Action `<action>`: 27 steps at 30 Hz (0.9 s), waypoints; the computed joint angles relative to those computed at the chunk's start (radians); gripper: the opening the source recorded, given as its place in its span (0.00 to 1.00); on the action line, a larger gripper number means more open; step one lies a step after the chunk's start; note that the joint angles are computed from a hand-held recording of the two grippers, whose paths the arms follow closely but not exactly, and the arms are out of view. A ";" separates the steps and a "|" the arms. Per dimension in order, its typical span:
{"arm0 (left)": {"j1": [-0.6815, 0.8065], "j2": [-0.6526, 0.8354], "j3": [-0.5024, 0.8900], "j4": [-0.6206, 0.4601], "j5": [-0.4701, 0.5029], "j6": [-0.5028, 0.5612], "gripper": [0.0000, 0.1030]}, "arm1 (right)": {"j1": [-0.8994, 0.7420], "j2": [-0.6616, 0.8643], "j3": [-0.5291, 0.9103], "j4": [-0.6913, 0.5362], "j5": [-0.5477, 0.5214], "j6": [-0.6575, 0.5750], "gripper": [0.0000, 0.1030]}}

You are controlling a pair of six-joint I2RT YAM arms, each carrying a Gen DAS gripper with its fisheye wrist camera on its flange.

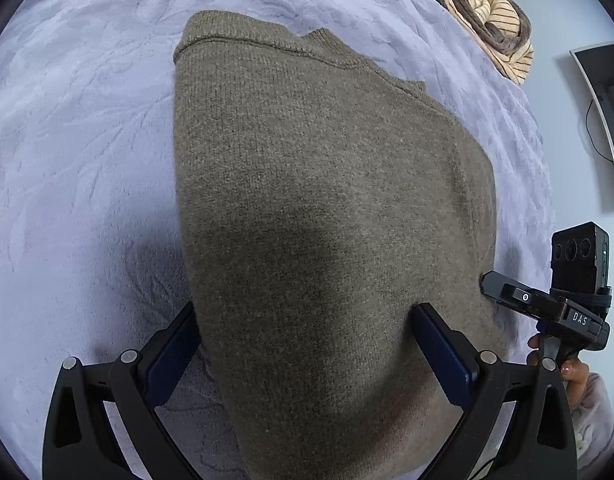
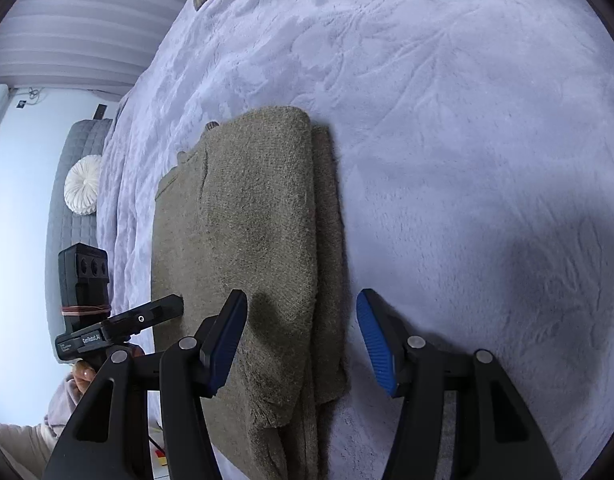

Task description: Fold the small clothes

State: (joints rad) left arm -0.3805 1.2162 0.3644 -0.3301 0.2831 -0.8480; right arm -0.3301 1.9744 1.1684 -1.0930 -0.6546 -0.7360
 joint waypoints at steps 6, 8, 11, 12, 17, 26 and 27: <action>0.028 0.026 -0.002 0.026 0.034 0.039 0.99 | -0.010 0.131 0.103 -0.112 -0.039 -0.064 0.60; 0.031 0.034 -0.003 0.034 0.039 0.041 0.99 | -0.012 0.160 0.127 -0.142 -0.048 -0.079 0.60; 0.017 0.047 -0.001 0.051 0.025 0.021 0.99 | 0.008 0.173 0.137 -0.151 -0.048 -0.088 0.60; 0.011 0.041 -0.002 0.048 0.019 0.014 0.99 | 0.018 0.174 0.136 -0.151 -0.050 -0.090 0.60; -0.044 0.072 0.020 0.071 -0.023 -0.026 0.99 | 0.105 0.153 0.092 -0.129 -0.075 -0.095 0.64; -0.046 0.057 0.008 0.075 -0.037 -0.016 0.96 | 0.161 0.136 0.014 -0.032 -0.155 0.031 0.64; -0.053 0.038 0.004 0.068 -0.048 -0.018 0.90 | 0.157 0.131 0.012 -0.027 -0.146 0.044 0.61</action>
